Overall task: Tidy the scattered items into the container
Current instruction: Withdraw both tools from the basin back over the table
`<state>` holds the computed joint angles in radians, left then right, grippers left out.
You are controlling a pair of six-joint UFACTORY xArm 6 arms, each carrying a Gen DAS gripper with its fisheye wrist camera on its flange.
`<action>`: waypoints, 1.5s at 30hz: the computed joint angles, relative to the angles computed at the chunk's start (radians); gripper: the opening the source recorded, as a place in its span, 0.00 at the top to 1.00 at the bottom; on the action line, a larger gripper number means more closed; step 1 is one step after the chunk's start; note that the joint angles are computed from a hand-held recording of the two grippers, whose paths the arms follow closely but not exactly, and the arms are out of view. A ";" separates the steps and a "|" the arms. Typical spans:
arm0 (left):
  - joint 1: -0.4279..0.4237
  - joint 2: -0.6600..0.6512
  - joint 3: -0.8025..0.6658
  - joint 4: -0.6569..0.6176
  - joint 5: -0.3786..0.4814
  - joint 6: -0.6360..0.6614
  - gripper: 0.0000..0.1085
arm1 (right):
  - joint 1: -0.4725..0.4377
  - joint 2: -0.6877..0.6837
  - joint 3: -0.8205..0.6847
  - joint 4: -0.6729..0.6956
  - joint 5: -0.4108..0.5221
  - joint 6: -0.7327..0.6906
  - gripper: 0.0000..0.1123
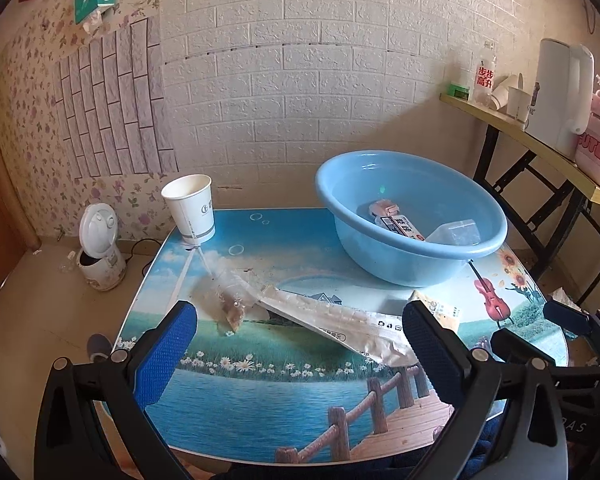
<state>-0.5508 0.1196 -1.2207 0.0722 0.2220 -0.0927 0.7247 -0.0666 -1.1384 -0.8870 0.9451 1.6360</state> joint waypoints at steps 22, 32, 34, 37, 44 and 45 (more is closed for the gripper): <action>-0.015 -0.075 0.104 -0.004 -0.065 0.008 0.05 | 0.093 -0.009 -0.002 -0.075 0.112 0.065 0.18; -0.015 -0.077 0.113 0.005 -0.060 -0.003 0.05 | 0.112 0.003 -0.024 -0.111 0.180 0.093 0.08; -0.014 -0.077 0.113 0.005 -0.059 -0.006 0.05 | 0.102 -0.011 -0.007 -0.112 0.143 0.109 0.08; -0.012 -0.077 0.115 0.008 -0.062 -0.009 0.05 | 0.103 -0.016 0.001 -0.127 0.137 0.133 0.08; -0.013 -0.073 0.110 -0.041 -0.049 0.025 0.05 | 0.079 -0.016 0.013 -0.098 0.077 0.130 0.08; -0.015 -0.074 0.111 -0.060 -0.051 0.042 0.05 | 0.077 -0.019 0.019 -0.105 0.063 0.139 0.08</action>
